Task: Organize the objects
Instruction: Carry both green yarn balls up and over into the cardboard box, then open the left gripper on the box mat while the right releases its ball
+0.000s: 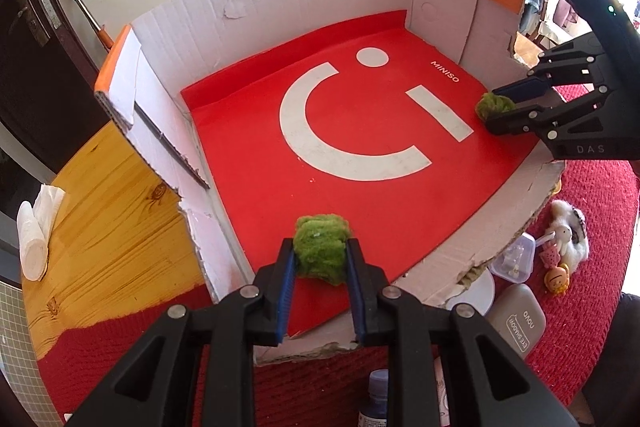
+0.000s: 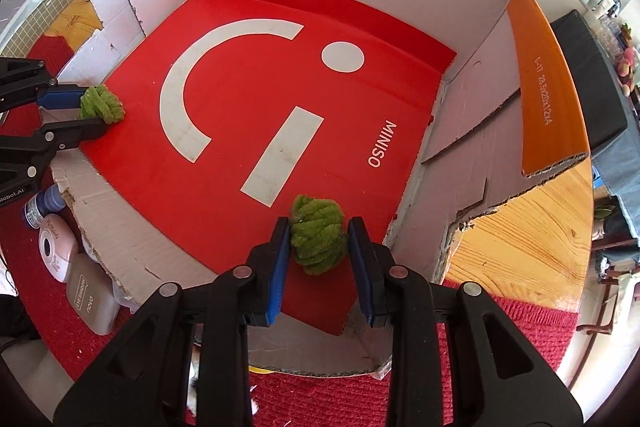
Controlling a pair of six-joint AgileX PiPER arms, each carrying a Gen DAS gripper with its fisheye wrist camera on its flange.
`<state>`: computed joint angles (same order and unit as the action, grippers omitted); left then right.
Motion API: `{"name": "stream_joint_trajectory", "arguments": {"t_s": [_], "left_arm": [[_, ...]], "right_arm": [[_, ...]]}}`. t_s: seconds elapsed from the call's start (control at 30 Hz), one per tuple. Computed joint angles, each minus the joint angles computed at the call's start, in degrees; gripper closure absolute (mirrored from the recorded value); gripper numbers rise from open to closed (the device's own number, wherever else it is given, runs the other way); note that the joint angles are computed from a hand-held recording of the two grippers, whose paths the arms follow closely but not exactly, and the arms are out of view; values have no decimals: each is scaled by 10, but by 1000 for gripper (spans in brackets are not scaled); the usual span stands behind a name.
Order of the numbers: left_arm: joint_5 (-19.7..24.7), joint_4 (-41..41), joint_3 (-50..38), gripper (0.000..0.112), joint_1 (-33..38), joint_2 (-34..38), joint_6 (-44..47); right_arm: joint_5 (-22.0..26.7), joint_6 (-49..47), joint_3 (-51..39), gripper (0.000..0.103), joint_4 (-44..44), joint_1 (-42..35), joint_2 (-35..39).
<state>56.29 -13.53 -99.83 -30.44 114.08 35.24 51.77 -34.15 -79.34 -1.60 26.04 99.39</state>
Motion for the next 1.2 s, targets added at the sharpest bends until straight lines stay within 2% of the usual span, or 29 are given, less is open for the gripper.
{"name": "stream_joint_trajectory", "arguments": {"t_s": [0.33, 0.53, 0.77, 1.03, 1.13, 1.17, 1.2], "left_arm": [[-8, 11, 5, 85, -5, -2, -26], [-17, 15, 12, 73, -8, -8, -34], [-26, 24, 18, 72, -10, -12, -59], [-35, 23, 26, 63, -10, -18, -69], [-37, 21, 30, 62, -10, -20, -69], [-39, 23, 31, 61, -10, -22, -74], [-39, 24, 32, 61, -10, -23, -78]], "right_arm": [[-21, -26, 35, 75, 4, -16, -24], [-24, -39, 44, 75, 10, -25, -30], [-30, -45, 48, 74, 12, -26, -31], [-31, -62, 47, 74, 18, -34, -30], [-29, -75, 44, 70, 25, -41, -29], [-26, -83, 44, 61, 29, -44, -30], [-22, -96, 44, 57, 40, -48, -31]]}}
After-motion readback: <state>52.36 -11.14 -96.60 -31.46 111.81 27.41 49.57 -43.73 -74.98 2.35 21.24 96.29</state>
